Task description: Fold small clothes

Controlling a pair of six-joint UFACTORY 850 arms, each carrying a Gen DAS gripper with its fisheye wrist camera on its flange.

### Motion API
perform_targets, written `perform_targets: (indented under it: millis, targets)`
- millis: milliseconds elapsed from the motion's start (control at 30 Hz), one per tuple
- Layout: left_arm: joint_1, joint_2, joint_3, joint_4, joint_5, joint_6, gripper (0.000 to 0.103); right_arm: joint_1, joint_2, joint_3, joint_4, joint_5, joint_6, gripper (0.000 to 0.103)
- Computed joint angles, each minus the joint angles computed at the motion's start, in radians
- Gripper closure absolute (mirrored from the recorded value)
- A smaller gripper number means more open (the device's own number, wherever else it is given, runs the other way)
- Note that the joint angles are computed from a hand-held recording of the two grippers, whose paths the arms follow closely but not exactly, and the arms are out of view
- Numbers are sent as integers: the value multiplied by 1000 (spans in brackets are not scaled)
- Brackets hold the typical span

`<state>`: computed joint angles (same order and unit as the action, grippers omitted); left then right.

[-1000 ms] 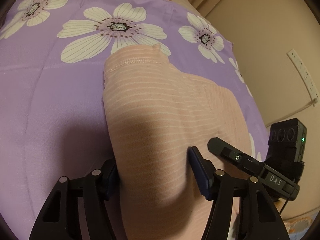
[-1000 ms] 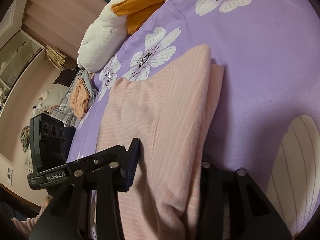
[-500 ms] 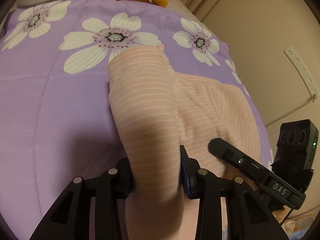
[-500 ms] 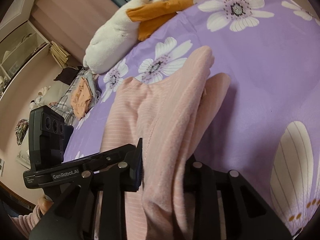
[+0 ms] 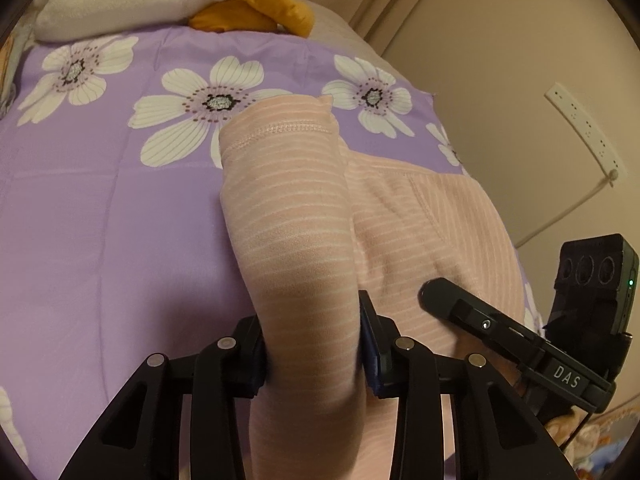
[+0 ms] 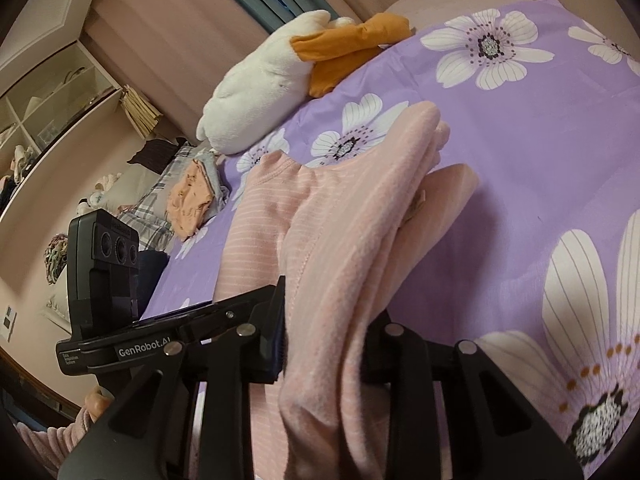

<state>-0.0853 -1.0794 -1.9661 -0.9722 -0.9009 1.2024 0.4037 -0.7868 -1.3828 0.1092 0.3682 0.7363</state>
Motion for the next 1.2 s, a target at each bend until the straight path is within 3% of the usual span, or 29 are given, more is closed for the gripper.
perform_targets:
  millis: [700, 1200]
  targets:
    - [70, 204, 299, -89, 53, 169, 66, 87, 92, 83, 67, 28, -71, 75]
    - [120, 265, 369, -134, 73, 227, 67, 129, 91, 34, 52, -9, -116, 75]
